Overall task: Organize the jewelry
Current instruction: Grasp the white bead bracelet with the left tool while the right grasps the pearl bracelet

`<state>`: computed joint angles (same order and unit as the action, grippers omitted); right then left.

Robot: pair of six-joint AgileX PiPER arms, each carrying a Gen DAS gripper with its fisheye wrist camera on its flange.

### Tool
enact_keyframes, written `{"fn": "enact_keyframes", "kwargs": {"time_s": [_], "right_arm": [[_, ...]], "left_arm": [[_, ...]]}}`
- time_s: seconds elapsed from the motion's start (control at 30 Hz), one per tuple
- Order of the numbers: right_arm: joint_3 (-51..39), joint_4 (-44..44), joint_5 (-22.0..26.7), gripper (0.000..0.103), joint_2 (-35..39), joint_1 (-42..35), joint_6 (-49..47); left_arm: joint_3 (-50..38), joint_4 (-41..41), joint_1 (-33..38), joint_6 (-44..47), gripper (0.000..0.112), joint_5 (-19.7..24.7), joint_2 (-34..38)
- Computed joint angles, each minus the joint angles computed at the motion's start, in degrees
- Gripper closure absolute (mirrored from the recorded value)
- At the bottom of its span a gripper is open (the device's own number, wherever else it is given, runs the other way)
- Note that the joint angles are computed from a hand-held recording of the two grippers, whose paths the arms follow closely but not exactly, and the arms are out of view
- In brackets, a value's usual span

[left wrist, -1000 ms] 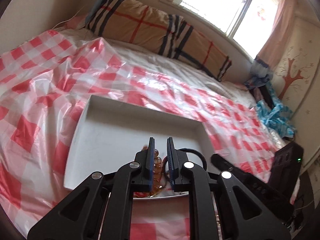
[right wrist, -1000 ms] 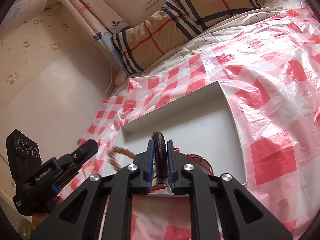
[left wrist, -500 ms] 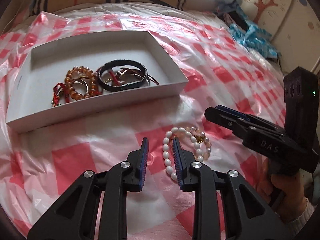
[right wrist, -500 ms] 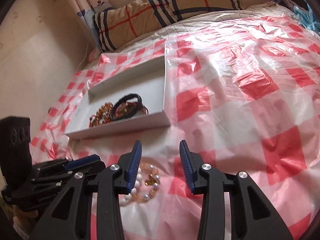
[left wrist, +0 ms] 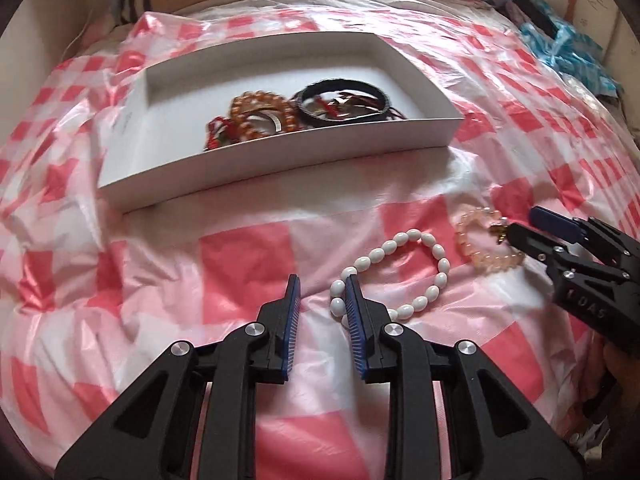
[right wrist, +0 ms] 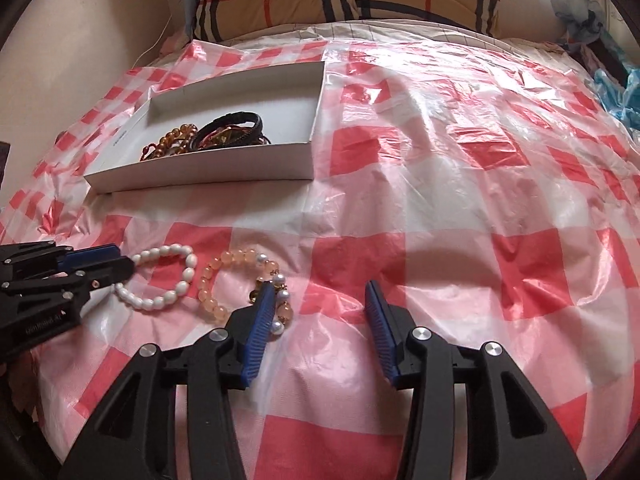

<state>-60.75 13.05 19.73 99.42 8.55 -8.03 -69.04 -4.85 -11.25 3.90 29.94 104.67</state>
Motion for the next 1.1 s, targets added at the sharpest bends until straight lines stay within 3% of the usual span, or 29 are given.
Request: {"fn": "enact_keyframes", "kwargs": {"time_s": [0.1, 0.23, 0.33, 0.37, 0.43, 0.5, 0.57, 0.67, 0.7, 0.8, 0.9, 0.93, 0.97, 1.1], "right_arm": [[0.9, 11.8, -0.4, 0.056, -0.9, -0.5, -12.8], [-2.6, 22.1, 3.7, 0.056, 1.8, -1.1, -22.0], [-5.4, 22.1, 6.7, 0.058, 4.4, -0.6, -22.3], [-5.7, 24.3, 7.6, 0.061, 4.7, -0.8, -24.6], [-5.5, 29.9, 10.0, 0.081, 4.7, -1.3, -30.3], [-4.4, 34.9, 11.7, 0.088, 3.8, -1.3, -36.1], [-3.0, 38.3, 12.6, 0.088, 2.7, -1.1, -39.6], [-2.7, 36.6, 11.9, 0.085, 2.0, -0.8, -36.5], [-3.0, 35.3, 11.5, 0.076, 2.1, -0.7, -34.5], [-6.1, 27.7, 13.4, 0.075, 4.5, 0.1, -26.9], [-5.7, 25.6, 12.3, 0.078, 4.3, 1.3, -26.0], [-5.5, 28.7, 13.4, 0.09, 4.3, 0.5, -28.1], [-5.0, 33.1, 14.7, 0.094, 4.3, -0.8, -31.0], [-0.1, 52.7, 21.3, 0.095, 2.8, -7.3, -43.5]], "left_arm": [[3.1, -3.0, 2.6, 3.2, 0.089, -1.5, -2.4], [3.1, -3.9, 2.8, 3.8, 0.088, -4.0, -2.3], [0.1, 0.2, 0.9, -0.3, 0.087, -3.4, 1.2], [0.3, 2.6, 0.0, -2.3, 0.087, -3.9, 1.7], [1.2, 4.4, -0.8, -2.8, 0.087, -4.7, 1.4], [2.2, 1.1, -0.3, 1.0, 0.092, -4.2, 0.4], [3.8, -1.6, 0.1, 3.8, 0.097, -3.5, -1.2], [5.4, -6.2, 1.6, 7.8, 0.098, -2.1, -3.4], [5.6, -7.6, 2.1, 8.8, 0.098, -1.7, -3.9], [5.5, -7.8, 2.7, 7.9, 0.098, -2.1, -4.2], [4.3, -9.2, 3.4, 8.0, 0.098, -1.4, -1.9], [4.1, -9.1, 3.4, 8.1, 0.098, -1.3, -1.5], [3.9, -9.7, 3.4, 9.1, 0.098, -0.7, -1.6], [5.3, -19.3, 4.8, 18.2, 0.104, 2.2, -4.0]]}}
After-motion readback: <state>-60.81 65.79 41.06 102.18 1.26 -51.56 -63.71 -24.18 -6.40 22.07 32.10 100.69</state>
